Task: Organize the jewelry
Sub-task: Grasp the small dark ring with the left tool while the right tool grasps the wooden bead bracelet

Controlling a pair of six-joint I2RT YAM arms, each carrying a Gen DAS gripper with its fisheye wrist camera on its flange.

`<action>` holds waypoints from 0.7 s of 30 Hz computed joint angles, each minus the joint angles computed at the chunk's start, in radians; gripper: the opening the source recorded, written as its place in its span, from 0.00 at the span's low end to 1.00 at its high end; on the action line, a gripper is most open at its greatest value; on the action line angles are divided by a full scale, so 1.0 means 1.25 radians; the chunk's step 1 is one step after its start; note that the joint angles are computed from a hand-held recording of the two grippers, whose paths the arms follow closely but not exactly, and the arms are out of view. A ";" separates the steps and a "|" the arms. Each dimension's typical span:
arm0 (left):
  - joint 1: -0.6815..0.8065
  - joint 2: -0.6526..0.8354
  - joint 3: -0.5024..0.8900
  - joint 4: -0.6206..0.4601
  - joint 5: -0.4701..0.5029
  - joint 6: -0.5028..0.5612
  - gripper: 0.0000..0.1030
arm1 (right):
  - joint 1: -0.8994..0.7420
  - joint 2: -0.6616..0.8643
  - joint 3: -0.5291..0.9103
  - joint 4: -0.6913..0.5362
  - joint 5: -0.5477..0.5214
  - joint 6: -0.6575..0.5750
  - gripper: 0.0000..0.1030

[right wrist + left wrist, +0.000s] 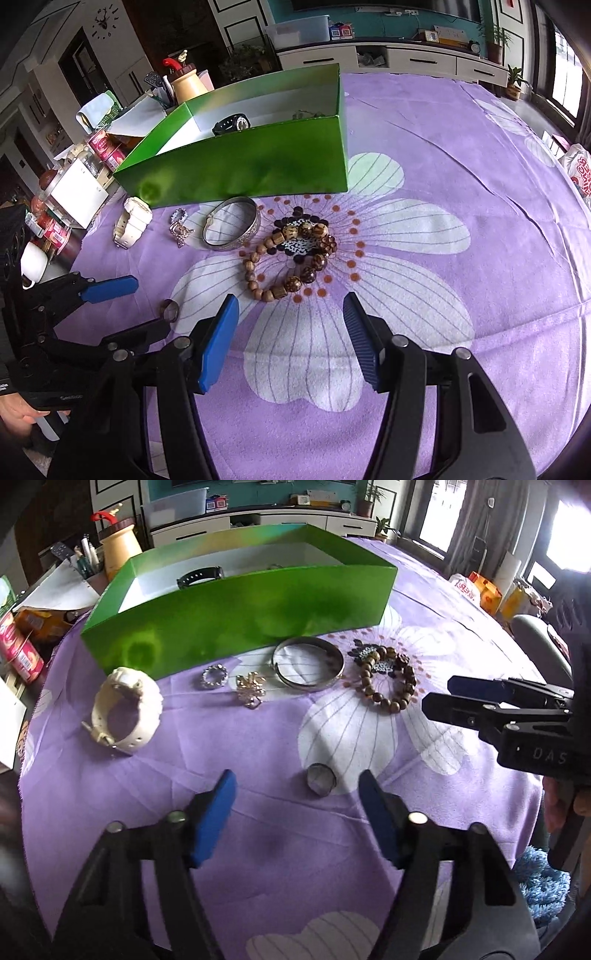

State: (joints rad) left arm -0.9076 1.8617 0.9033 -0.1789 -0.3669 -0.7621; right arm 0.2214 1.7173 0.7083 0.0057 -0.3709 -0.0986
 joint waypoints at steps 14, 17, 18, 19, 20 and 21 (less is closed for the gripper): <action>-0.014 0.035 0.007 0.050 -0.008 0.066 0.18 | -0.003 0.054 0.024 0.032 0.002 0.022 0.49; -0.007 0.024 -0.014 0.075 0.006 0.058 0.18 | 0.002 0.065 0.032 0.035 0.009 0.033 0.45; -0.004 0.020 -0.018 0.077 0.009 0.054 0.18 | 0.004 0.066 0.034 0.037 0.013 0.036 0.44; -0.002 0.015 -0.022 0.078 0.011 0.049 0.18 | 0.006 0.069 0.037 0.038 0.017 0.040 0.44; 0.000 0.009 -0.028 0.082 0.013 0.046 0.18 | 0.007 0.071 0.041 0.037 0.017 0.042 0.41; 0.004 -0.001 -0.037 0.089 0.016 0.042 0.18 | 0.009 0.074 0.046 0.036 0.019 0.046 0.40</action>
State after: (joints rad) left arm -0.9032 1.8607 0.8569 -0.0680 -0.3472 -0.7098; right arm 0.2324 1.8104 0.7662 0.0511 -0.3473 -0.0415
